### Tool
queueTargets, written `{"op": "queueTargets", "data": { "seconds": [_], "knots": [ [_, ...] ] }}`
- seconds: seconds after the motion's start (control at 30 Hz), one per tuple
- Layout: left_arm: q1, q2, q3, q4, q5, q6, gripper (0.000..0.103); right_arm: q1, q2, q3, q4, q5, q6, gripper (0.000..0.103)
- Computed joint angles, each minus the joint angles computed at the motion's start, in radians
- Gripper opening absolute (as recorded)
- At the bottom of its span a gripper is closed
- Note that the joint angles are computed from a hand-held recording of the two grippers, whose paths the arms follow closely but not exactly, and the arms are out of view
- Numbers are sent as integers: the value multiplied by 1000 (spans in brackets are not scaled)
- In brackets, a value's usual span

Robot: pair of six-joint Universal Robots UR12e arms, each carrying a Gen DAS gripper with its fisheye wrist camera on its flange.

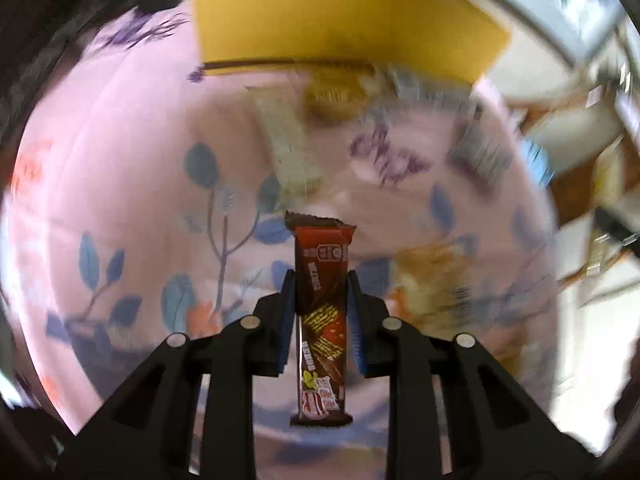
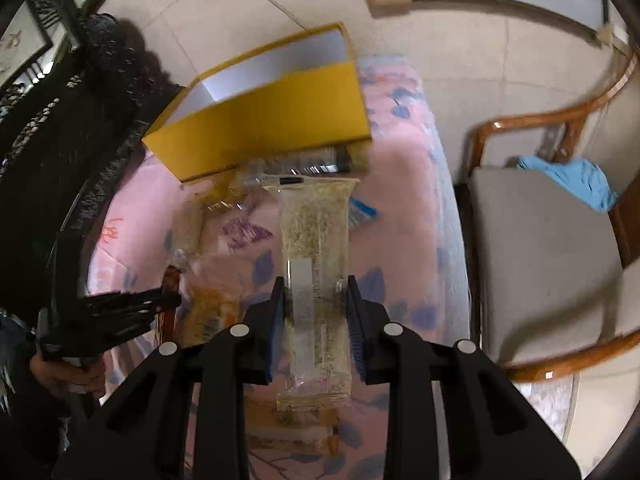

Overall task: Organize snacks
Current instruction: 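Grasp the red chocolate bar with the left tool while the right tool grasps a clear rice-cake bar, then carry the chocolate bar and rice-cake bar over the yellow box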

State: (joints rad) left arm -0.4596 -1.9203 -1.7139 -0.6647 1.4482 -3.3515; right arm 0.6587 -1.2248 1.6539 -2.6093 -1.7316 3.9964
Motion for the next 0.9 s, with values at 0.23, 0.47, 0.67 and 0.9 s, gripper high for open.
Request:
{"op": "queueTargets", "data": {
  "seconds": [0.23, 0.47, 0.67, 0.9],
  "knots": [
    [-34, 52, 61, 57, 164, 21, 24, -27, -16, -42, -54, -23, -101, 29],
    [-45, -34, 237, 149, 358, 61, 24, -50, 19, -157, -65, -123, -138, 29],
    [-19, -167, 435, 104, 363, 91, 24, -110, 118, -312, -17, -83, -195, 29],
    [11, -275, 566, 28, 284, 100, 24, -154, 213, -424, 63, -55, -194, 29]
  ]
}}
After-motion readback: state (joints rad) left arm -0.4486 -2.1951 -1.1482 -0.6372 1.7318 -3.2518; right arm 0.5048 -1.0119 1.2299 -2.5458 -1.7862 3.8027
